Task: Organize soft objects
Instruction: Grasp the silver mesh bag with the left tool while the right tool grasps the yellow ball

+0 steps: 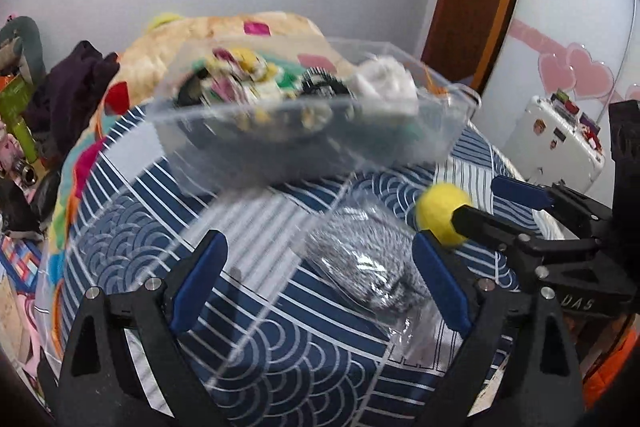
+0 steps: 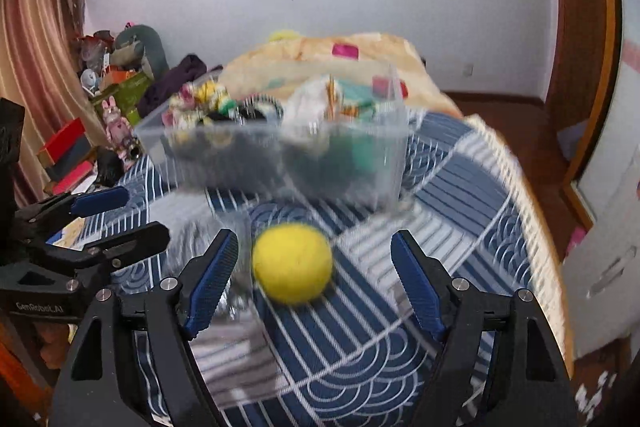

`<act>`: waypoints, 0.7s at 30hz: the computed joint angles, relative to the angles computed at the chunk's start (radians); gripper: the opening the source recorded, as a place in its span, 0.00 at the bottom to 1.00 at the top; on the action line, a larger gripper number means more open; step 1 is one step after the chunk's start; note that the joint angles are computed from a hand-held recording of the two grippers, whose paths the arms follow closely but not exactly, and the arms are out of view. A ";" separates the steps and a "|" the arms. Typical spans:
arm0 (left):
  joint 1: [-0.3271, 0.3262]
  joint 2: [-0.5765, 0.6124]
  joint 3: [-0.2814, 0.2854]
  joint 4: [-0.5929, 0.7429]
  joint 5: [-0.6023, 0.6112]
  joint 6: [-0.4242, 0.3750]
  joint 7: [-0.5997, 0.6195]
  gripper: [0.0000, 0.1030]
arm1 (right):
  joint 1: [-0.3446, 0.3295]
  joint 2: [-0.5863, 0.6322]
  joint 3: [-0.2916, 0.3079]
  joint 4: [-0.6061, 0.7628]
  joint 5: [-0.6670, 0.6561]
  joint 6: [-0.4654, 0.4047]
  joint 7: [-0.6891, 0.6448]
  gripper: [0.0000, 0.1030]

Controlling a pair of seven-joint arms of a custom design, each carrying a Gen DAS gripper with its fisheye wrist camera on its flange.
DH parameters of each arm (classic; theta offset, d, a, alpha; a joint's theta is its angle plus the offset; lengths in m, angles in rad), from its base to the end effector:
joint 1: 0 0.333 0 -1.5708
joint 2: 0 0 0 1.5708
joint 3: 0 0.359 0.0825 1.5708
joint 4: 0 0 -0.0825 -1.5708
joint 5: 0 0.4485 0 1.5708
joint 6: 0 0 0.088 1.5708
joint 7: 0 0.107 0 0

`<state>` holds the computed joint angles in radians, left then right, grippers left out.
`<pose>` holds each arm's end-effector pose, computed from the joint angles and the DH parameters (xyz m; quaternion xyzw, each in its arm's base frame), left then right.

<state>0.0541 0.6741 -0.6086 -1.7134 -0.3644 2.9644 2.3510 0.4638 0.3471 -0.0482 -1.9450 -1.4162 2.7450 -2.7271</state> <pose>0.7204 -0.3229 0.3129 -0.3653 0.8469 -0.3763 0.0880 0.6188 0.3181 0.3249 -0.5310 0.7360 -0.2854 0.3081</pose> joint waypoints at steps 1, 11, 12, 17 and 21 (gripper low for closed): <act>-0.007 0.002 0.006 0.001 0.004 -0.003 -0.004 0.92 | -0.006 0.008 0.004 0.001 0.019 0.011 -0.015 0.74; 0.009 0.035 -0.021 0.032 -0.056 -0.093 0.047 0.59 | 0.005 0.024 -0.033 -0.006 0.007 0.097 0.041 0.64; 0.016 0.036 -0.029 0.033 -0.068 -0.105 0.061 0.53 | 0.004 0.027 -0.033 -0.001 -0.008 0.112 0.051 0.58; 0.022 0.029 -0.036 0.030 -0.127 -0.130 0.115 0.35 | 0.000 0.039 -0.028 0.014 -0.040 0.146 0.051 0.39; 0.030 0.013 -0.034 0.022 -0.184 -0.134 0.142 0.25 | 0.010 0.039 -0.023 0.020 -0.022 0.113 0.020 0.37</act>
<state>0.0838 0.6869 -0.6428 -1.6915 -0.5482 2.8305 2.4934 0.4739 0.3862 -0.0715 -1.9254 -1.4384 2.8575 -2.7068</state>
